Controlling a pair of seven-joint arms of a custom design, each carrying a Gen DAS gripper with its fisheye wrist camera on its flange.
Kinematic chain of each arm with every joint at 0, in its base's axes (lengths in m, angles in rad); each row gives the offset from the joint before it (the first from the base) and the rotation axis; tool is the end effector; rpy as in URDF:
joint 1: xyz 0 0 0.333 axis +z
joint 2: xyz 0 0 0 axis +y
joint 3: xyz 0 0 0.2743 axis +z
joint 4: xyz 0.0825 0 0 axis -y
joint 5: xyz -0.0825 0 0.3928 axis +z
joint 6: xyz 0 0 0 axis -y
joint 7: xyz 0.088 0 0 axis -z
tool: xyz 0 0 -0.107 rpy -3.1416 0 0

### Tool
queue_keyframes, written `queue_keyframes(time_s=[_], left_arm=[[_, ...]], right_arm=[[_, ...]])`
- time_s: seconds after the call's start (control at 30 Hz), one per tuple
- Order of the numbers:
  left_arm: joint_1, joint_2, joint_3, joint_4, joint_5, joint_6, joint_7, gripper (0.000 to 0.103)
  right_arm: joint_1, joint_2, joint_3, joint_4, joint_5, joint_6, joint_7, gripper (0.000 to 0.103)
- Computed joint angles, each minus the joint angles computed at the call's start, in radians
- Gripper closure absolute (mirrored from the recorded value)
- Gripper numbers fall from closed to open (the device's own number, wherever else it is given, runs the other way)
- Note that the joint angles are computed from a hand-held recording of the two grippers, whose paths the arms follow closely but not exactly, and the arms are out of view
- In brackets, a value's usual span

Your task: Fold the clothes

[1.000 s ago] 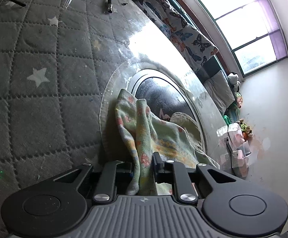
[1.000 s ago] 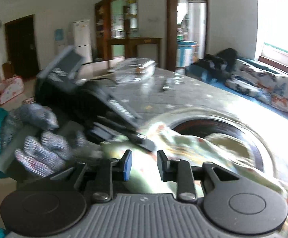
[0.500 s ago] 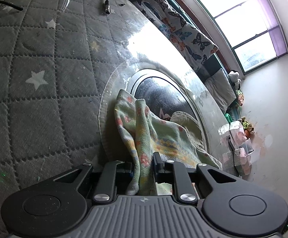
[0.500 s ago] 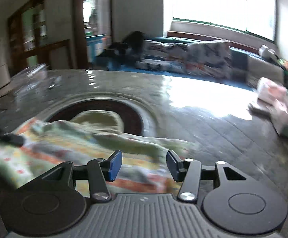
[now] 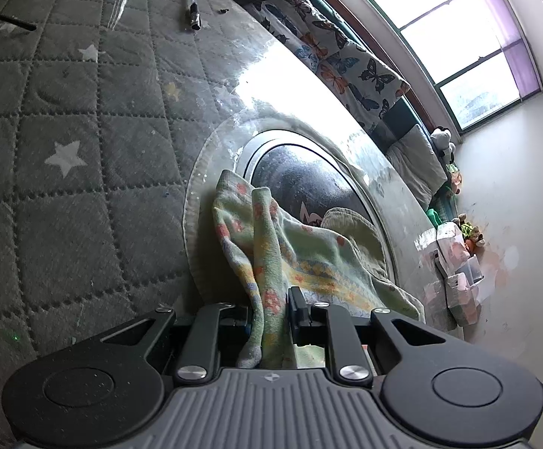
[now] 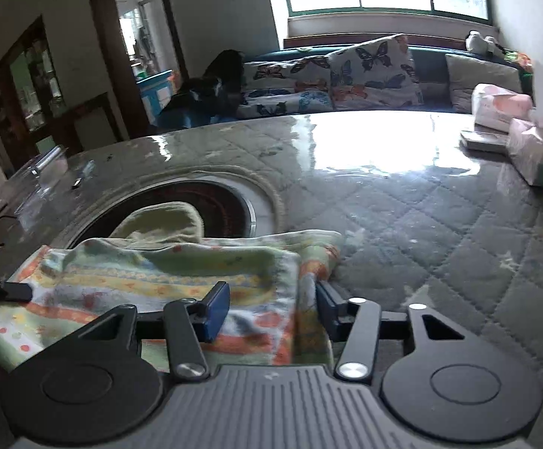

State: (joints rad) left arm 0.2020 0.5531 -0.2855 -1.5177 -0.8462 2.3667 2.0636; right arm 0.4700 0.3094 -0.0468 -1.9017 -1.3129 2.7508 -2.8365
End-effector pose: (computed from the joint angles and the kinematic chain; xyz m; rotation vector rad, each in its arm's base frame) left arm 0.7148 -0.0374 0.3483 1.9265 -1.8662 1.1818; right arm 0.5657 0.2994 0.3295 -1.3816 1.9103 -0.7342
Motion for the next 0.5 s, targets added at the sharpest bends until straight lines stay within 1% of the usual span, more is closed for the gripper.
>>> queue_keyframes(time_s=[0.03, 0.07, 0.1, 0.17, 0.27, 0.33, 0.43, 0.5], left_arm=[[0.000, 0.000, 0.000, -0.001, 0.001, 0.002, 0.003, 0.085], [-0.001, 0.000, 0.000, 0.000, 0.003, 0.002, 0.004, 0.085], [-0.002, 0.001, 0.000, 0.002, 0.006, 0.002, 0.004, 0.085], [-0.006, 0.001, 0.002, 0.005, 0.017, 0.003, 0.004, 0.085], [-0.009, -0.005, 0.000, 0.001, 0.025, 0.014, 0.019, 0.087], [-0.010, -0.011, -0.004, -0.004, 0.022, 0.020, 0.034, 0.090], [-0.006, -0.027, -0.017, -0.015, 0.001, 0.023, 0.076, 0.090], [-0.007, -0.037, -0.025, -0.020, -0.015, 0.014, 0.107, 0.090]], right_arm=[[0.000, 0.004, 0.001, 0.005, -0.001, 0.005, 0.001, 0.072], [0.002, 0.006, 0.000, 0.008, -0.004, 0.006, 0.008, 0.079], [0.005, 0.007, -0.002, 0.008, -0.010, 0.006, 0.022, 0.081], [0.012, -0.002, -0.008, -0.001, -0.041, 0.005, 0.074, 0.089], [0.008, -0.026, -0.008, -0.028, -0.111, 0.020, 0.192, 0.091], [0.001, -0.043, -0.001, -0.046, -0.158, 0.023, 0.261, 0.092], [-0.009, -0.083, 0.020, -0.083, -0.243, 0.000, 0.367, 0.094], [-0.022, -0.116, 0.041, -0.114, -0.264, -0.025, 0.386, 0.094]])
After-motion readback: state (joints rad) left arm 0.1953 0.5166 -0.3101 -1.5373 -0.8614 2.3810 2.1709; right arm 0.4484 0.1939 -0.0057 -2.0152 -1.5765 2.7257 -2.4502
